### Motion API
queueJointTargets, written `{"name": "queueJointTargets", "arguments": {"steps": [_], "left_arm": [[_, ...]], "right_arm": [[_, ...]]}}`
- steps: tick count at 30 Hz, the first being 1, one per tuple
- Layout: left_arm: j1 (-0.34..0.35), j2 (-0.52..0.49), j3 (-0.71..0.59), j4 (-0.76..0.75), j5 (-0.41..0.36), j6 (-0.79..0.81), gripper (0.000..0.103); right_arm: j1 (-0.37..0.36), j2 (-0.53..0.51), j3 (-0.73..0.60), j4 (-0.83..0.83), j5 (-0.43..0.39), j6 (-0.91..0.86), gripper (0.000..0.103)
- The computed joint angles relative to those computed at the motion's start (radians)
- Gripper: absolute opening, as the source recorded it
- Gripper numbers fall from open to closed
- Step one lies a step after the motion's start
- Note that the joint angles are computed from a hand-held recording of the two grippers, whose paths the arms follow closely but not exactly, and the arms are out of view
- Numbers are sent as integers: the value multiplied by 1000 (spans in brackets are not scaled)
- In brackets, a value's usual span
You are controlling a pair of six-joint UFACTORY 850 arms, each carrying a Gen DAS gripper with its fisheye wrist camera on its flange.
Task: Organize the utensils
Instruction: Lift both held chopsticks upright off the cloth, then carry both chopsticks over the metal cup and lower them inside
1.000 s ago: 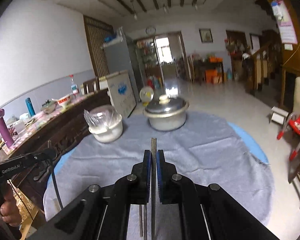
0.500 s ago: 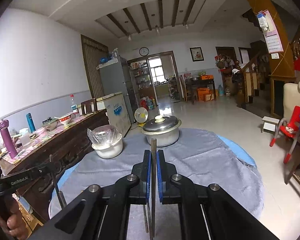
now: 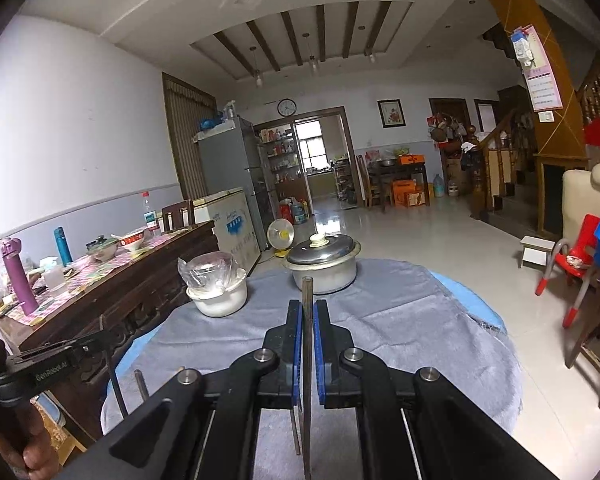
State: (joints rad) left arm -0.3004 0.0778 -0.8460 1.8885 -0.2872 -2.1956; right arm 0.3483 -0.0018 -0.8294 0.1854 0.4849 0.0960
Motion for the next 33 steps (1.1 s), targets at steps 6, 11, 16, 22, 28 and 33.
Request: {"name": "queueJointTargets", "arguments": {"steps": [6, 11, 16, 22, 28, 33], "left_arm": [[-12, 22, 17, -33, -20, 35, 5], [-35, 59, 45, -55, -50, 49, 5], [-60, 83, 56, -84, -89, 91, 5], [-83, 113, 70, -83, -116, 97, 5], [-94, 150, 90, -98, -129, 115, 5], [-96, 182, 106, -87, -127, 107, 5]], "right_arm": [[3, 23, 19, -19, 9, 19, 6], [8, 44, 40, -15, 22, 13, 6], [-4, 67, 61, -46, 20, 64, 6], [-4, 99, 85, -21, 26, 41, 6], [10, 122, 100, -12, 26, 34, 6], [13, 136, 111, 0, 24, 24, 6]]}}
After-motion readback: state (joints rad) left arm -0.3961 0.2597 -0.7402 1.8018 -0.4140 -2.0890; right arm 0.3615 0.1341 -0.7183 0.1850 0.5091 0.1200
